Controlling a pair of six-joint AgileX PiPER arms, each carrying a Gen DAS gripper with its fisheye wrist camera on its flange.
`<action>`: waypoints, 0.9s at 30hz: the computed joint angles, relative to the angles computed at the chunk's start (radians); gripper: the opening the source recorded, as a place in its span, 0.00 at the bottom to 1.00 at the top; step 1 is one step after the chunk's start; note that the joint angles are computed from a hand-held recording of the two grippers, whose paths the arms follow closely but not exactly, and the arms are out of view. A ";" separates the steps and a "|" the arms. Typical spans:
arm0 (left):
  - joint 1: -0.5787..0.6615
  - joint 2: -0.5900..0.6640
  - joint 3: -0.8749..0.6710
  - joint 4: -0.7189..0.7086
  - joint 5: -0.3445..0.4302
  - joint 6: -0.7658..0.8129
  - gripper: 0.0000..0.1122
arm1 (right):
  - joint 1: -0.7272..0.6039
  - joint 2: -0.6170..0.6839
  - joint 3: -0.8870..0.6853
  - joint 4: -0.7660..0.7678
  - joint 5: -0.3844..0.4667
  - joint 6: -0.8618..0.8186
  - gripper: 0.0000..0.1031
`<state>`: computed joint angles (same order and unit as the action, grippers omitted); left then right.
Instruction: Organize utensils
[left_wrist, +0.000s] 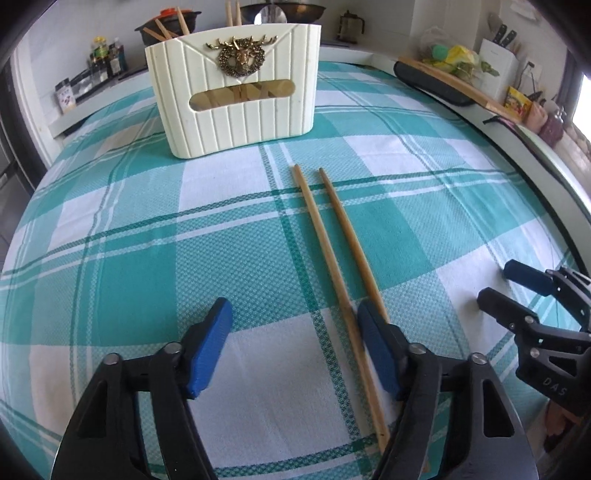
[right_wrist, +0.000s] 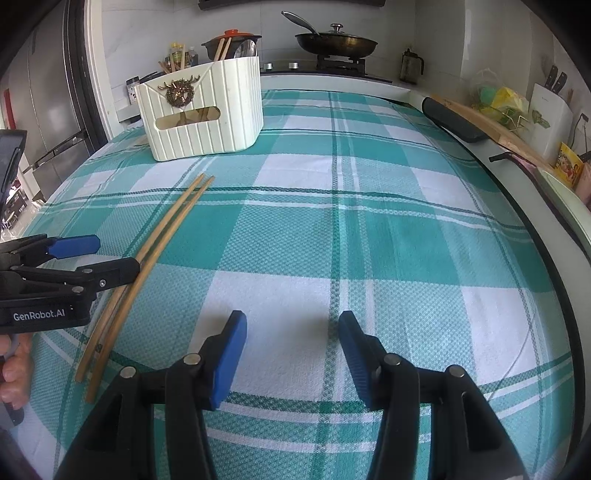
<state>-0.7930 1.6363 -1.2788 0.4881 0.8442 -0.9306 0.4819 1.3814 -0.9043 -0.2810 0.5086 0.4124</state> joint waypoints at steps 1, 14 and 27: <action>-0.005 -0.006 0.008 0.007 -0.011 0.007 0.35 | 0.000 -0.001 0.001 -0.002 0.000 0.000 0.51; 0.000 -0.218 0.222 0.092 0.024 -0.231 0.05 | 0.137 0.061 -0.142 0.230 0.064 -0.183 0.52; -0.018 -0.281 0.298 0.095 0.030 -0.268 0.06 | 0.230 0.090 -0.156 -0.094 0.199 0.076 0.09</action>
